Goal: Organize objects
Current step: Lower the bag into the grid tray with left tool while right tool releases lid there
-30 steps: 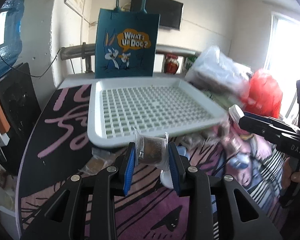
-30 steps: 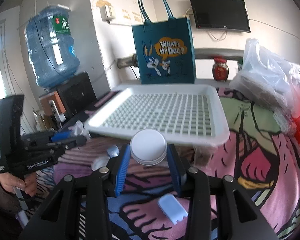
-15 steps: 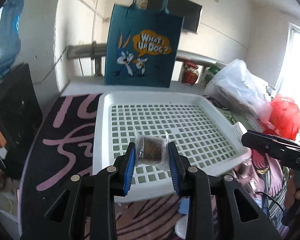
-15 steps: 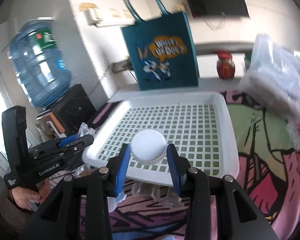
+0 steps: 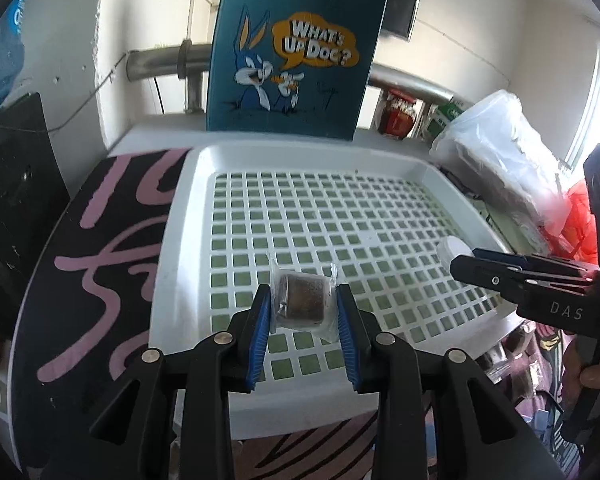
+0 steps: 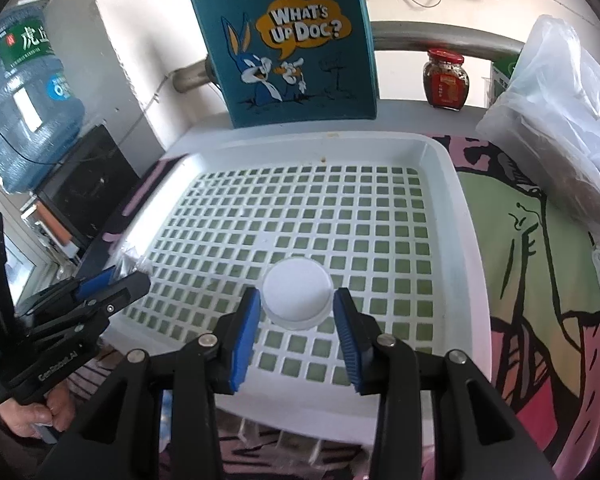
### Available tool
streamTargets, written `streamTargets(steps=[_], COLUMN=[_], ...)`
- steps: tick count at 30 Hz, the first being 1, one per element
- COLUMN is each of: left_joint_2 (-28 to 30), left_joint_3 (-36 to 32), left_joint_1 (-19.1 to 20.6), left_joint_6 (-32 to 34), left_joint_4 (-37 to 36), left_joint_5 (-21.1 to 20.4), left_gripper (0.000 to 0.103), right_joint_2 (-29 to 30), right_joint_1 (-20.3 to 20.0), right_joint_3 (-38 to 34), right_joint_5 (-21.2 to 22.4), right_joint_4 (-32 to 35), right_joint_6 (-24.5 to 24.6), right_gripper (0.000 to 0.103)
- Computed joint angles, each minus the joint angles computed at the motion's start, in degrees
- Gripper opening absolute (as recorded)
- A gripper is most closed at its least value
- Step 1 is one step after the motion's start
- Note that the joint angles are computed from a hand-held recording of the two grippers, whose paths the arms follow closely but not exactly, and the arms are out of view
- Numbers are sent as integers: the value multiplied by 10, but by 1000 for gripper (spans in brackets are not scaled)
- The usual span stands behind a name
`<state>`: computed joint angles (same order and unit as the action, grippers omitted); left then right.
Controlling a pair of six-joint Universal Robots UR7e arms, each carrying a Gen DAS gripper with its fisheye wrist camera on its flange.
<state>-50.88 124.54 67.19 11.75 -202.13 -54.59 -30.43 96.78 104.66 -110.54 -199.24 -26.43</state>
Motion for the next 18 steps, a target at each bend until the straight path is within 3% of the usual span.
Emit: streamTargets(steps=[4,6,11,14,18], left_joint_2=[5,7,-11,-24,-49], left_joint_3=[-12,-9,13,30,54], left_joint_1=[5,2,-6,-14,-22], left_joint_6=[-19,-10,2,8,9], left_joint_4=[38,20,-27,-64,-80], left_joint_5=[10,13,-13,-19,-21], left_gripper=[33,39,75,84,86], right_joint_2=[10,14,5,-24,-63], right_joint_1=[1,-1,7,12,24], right_joint_3=[-14,-24,-22,11,70], right_joint_5=[-16,-24,-46,-12,22], right_joint_4=[8,30,47,15,-67], right_joint_6=[1,9,24,25,9], right_gripper=[37,38,46,48,51])
